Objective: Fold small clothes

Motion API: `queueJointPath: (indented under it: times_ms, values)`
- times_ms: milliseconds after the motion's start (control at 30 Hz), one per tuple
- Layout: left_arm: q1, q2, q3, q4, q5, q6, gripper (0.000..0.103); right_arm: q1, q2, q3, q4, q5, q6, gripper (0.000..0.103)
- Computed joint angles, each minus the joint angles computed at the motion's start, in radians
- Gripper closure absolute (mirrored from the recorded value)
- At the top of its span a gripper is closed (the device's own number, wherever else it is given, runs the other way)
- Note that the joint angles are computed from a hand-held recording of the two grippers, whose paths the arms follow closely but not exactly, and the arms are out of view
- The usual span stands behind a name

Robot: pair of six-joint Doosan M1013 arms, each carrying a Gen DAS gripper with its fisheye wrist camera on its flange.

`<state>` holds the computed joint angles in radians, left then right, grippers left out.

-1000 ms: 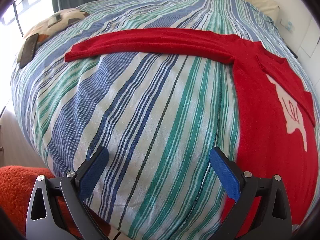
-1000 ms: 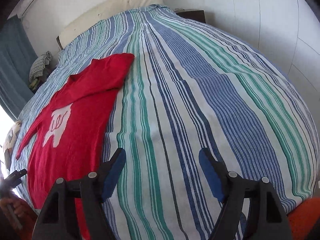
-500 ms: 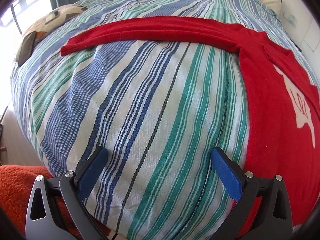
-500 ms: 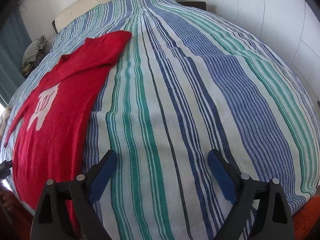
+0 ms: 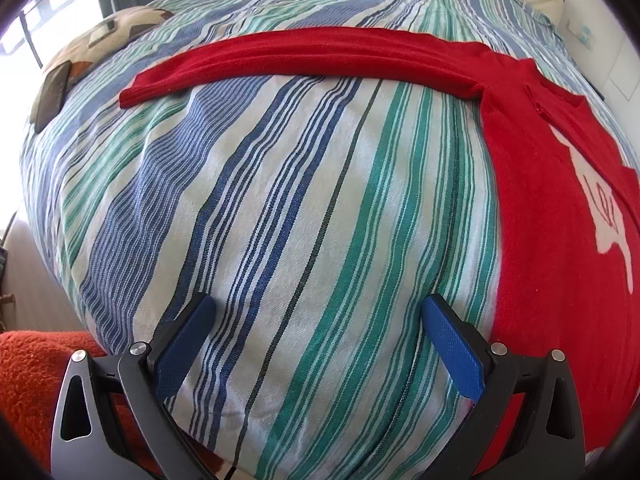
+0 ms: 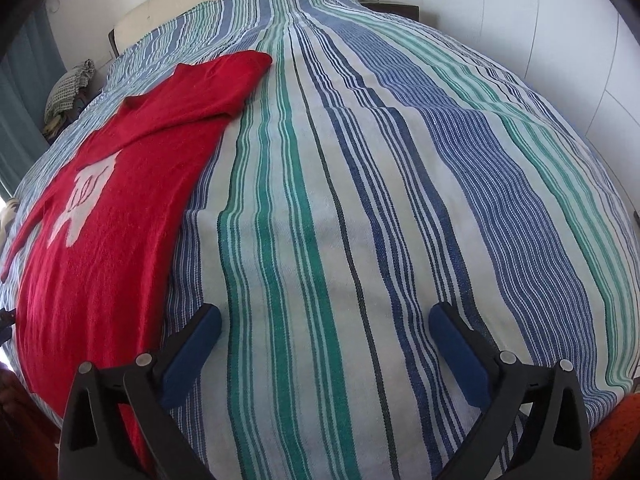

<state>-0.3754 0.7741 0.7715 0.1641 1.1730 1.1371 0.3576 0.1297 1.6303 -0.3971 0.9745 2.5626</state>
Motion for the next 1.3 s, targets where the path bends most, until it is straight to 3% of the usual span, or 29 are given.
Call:
queueJointPath:
  times_ms: [767, 867, 900, 967, 1033, 1200, 1300]
  values:
    - [-0.004, -0.009, 0.021, 0.001, -0.008, 0.055, 0.0, -0.001, 0.008, -0.005, 0.0, 0.011, -0.006, 0.0]
    - [0.006, 0.009, -0.037, -0.049, 0.075, 0.078, 0.002, -0.001, 0.008, -0.006, -0.001, 0.013, -0.007, 0.0]
    - [0.014, -0.004, -0.033, -0.078, 0.056, 0.072, 0.003, -0.001, 0.008, -0.006, 0.0, 0.013, -0.007, 0.0]
    - [0.042, -0.043, -0.003, -0.143, -0.067, 0.064, 0.003, 0.0, 0.008, -0.005, -0.001, 0.012, -0.006, 0.0]
    - [0.079, -0.042, -0.032, -0.2, -0.124, 0.039, 0.003, 0.002, 0.009, -0.005, -0.006, 0.014, -0.005, 0.0]
    - [0.208, 0.094, -0.235, -0.413, -0.061, -0.094, 0.003, 0.002, 0.016, -0.012, -0.01, 0.024, -0.007, 0.0]
    - [0.252, 0.206, -0.392, -0.444, 0.053, -0.194, 0.009, 0.002, 0.016, -0.012, -0.01, 0.024, -0.008, 0.0]
